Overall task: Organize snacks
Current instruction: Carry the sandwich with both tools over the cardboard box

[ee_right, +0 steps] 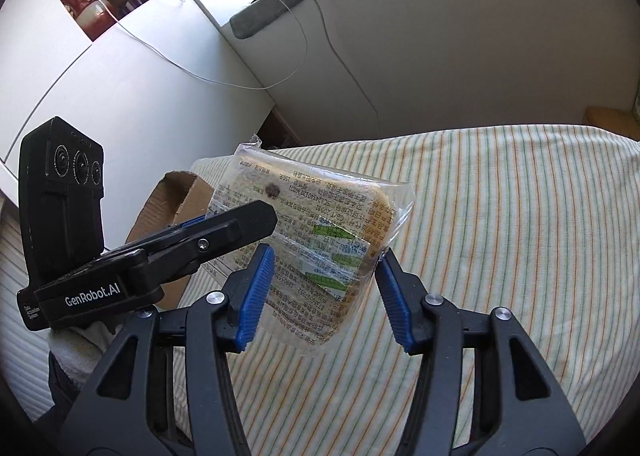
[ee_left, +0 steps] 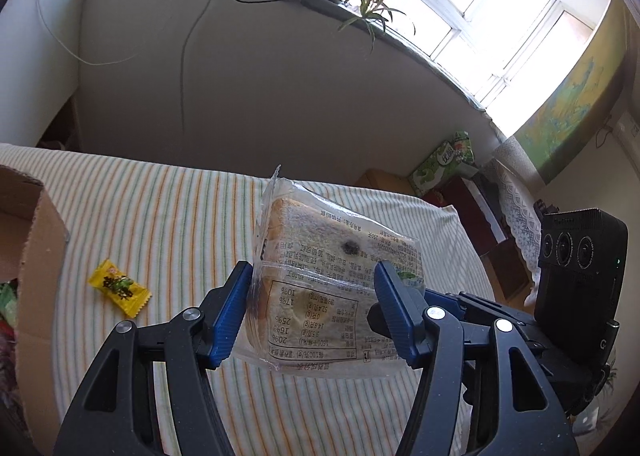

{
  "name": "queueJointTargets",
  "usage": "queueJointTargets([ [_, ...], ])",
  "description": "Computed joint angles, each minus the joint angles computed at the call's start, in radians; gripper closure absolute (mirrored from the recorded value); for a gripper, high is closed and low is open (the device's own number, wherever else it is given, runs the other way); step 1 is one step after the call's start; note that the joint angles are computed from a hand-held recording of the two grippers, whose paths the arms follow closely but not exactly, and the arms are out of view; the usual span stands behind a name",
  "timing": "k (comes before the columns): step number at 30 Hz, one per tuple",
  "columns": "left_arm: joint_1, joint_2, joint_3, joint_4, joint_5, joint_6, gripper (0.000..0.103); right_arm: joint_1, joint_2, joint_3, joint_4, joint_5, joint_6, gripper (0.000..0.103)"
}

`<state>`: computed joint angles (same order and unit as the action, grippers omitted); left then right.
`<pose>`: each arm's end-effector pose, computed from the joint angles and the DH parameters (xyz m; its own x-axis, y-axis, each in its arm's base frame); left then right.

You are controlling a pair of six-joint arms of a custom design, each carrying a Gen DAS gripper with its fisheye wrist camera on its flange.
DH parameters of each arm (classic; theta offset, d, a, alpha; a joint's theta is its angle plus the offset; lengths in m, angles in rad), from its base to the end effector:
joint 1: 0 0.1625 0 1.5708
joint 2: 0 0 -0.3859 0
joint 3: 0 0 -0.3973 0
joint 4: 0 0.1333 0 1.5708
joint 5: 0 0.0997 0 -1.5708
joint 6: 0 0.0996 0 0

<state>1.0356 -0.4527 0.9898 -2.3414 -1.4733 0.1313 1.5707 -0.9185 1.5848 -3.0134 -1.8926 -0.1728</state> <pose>-0.2893 -0.7682 0.0546 -0.7951 0.5936 -0.1242 0.6055 0.7657 -0.2170 0.1017 -0.6839 0.2260 -0.9345 0.0957 0.3428 -0.1630 0.7410 -0.6514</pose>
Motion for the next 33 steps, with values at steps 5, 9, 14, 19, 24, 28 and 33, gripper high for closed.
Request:
queueJointTargets([
  [5, 0.014, -0.072, 0.077, -0.059, 0.008, 0.001, 0.042, 0.042, 0.023, -0.008, -0.003, -0.012, -0.028, 0.048],
  [9, 0.024, -0.12, 0.128, -0.1, 0.02, -0.005, 0.042, 0.072, 0.054, -0.024, -0.007, -0.017, -0.044, 0.048],
  [14, 0.045, -0.174, 0.171, -0.135, 0.04, -0.002, 0.042, 0.103, 0.106, -0.068, 0.012, -0.009, -0.05, 0.048],
  [19, 0.07, -0.211, 0.19, -0.161, 0.058, -0.005, 0.042, 0.133, 0.176, -0.138, 0.039, -0.01, -0.067, 0.048],
  [24, 0.095, -0.24, 0.201, -0.179, 0.08, -0.005, 0.042, 0.157, 0.256, -0.23, 0.086, -0.005, -0.075, 0.048],
  [28, 0.112, -0.264, 0.221, -0.2, 0.111, 0.013, 0.042, 0.166, 0.317, -0.306, 0.134, 0.002, -0.079, 0.048],
  [33, 0.132, -0.264, 0.206, -0.199, 0.137, 0.024, 0.042, 0.173, 0.387, -0.397, 0.185, 0.002, -0.076, 0.048],
])
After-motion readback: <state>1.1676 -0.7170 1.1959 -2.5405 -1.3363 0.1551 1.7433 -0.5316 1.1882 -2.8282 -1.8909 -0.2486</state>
